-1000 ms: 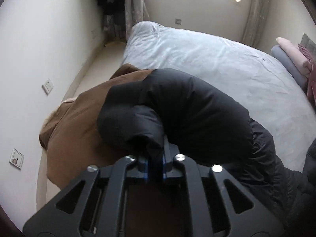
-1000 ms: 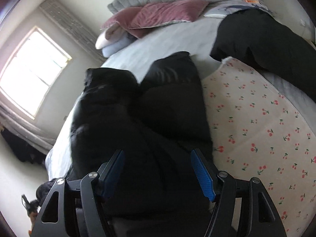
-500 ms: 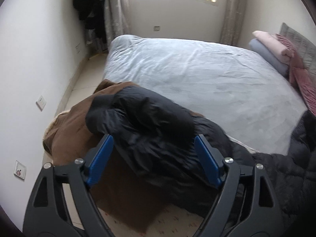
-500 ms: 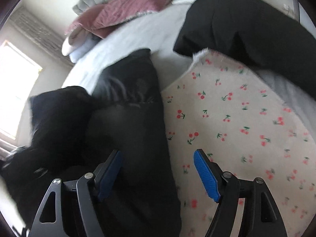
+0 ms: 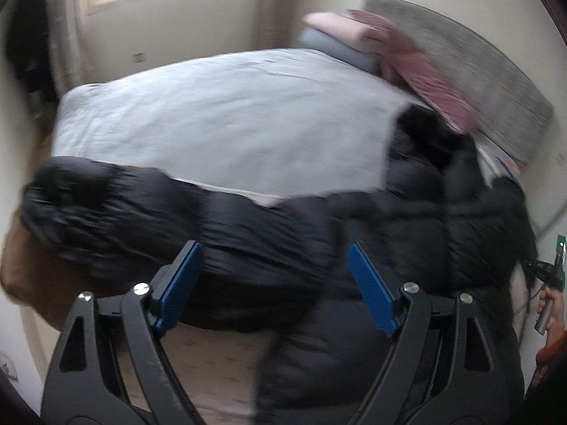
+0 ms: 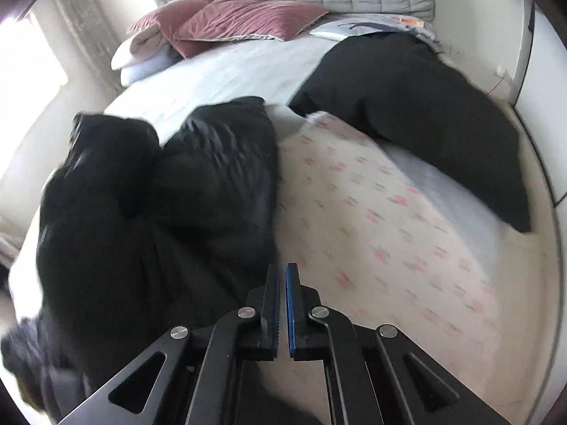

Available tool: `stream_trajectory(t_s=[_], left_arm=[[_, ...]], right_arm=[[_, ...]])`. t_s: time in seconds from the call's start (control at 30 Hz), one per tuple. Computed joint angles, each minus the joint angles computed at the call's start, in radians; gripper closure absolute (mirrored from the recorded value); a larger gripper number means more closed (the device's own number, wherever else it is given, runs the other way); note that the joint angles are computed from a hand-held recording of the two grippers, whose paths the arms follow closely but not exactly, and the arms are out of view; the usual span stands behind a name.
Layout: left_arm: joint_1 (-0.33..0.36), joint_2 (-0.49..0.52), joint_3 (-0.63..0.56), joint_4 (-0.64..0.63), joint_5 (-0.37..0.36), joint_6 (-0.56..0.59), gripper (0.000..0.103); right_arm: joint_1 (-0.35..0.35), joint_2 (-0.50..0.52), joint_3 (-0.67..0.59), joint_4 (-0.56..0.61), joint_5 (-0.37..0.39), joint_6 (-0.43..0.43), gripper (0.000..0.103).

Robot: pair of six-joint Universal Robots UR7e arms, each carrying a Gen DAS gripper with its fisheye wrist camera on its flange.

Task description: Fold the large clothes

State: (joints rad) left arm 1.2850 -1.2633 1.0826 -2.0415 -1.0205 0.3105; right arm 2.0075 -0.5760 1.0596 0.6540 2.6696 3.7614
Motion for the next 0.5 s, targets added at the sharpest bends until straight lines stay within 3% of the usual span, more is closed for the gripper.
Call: stream_trajectory(t_s=[0.1, 0.2, 0.23, 0.27, 0.37, 0.43, 0.5], left_arm=[[-0.016, -0.021, 0.058, 0.051, -0.053, -0.038, 0.019], [-0.029, -0.042, 0.136, 0.047, -0.09, -0.063, 0.019], [-0.036, -0.049, 0.175, 0.029, -0.085, -0.063, 0.019], [-0.047, -0.057, 0.213, 0.015, -0.076, -0.067, 0.019], [-0.057, -0.071, 0.281, 0.002, -0.093, -0.08, 0.019], [-0.056, -0.078, 0.319, -0.002, -0.114, -0.098, 0.019], [-0.052, -0.083, 0.353, -0.014, -0.129, -0.125, 0.018]], right_arm=[[0.015, -0.069, 0.12, 0.029, -0.1, 0.033, 0.097], [-0.01, -0.159, 0.215, -0.077, -0.175, -0.023, 0.061], [-0.026, -0.192, 0.244, -0.145, -0.189, -0.067, 0.039], [-0.045, -0.219, 0.27, -0.207, -0.219, -0.104, 0.028], [-0.128, -0.277, 0.301, -0.333, -0.36, -0.161, 0.028], [-0.196, -0.277, 0.286, -0.378, -0.471, -0.154, 0.028], [-0.238, -0.252, 0.253, -0.395, -0.535, -0.135, 0.028]])
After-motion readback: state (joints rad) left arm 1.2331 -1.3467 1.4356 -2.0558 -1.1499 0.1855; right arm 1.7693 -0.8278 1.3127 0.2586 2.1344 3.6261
